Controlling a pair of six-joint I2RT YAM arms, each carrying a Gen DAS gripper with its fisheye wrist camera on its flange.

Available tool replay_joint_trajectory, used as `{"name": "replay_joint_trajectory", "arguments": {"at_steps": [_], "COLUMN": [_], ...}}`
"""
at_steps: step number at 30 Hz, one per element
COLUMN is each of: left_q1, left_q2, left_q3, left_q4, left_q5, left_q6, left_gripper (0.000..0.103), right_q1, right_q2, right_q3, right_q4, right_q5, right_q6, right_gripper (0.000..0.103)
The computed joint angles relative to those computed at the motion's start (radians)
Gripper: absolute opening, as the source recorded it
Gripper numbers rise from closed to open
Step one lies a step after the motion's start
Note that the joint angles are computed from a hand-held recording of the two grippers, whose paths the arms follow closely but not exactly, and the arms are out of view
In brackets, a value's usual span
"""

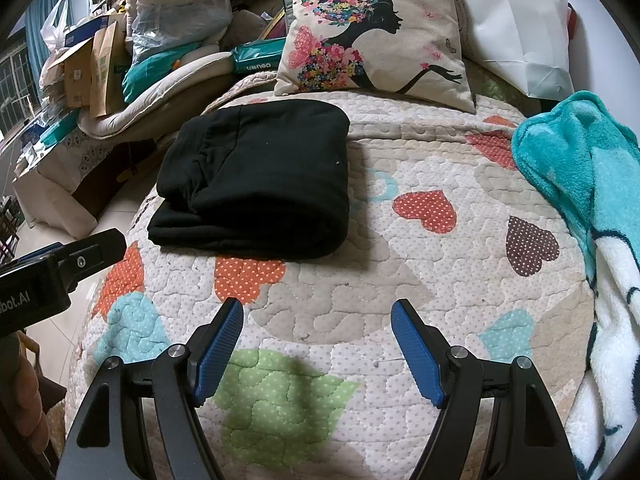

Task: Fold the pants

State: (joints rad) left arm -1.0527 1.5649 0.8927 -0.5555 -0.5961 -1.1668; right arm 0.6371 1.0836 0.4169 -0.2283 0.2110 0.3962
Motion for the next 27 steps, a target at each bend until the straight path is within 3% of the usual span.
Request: {"name": "replay_joint_trajectory", "arguments": {"at_steps": [27], "left_q1": [0.007], "left_q2": [0.01], "left_q3": [-0.009], "left_q4": [0.032], "left_q5": [0.037], "left_q6": [0.003], "left_gripper": [0.103], "right_q1": [-0.001], "right_q2": [0.005], "right_q3": [-0.003], "right_q4": [0.006], "right_q5": [-0.002], "right_q6": [-0.001], "right_gripper": [0.082]}}
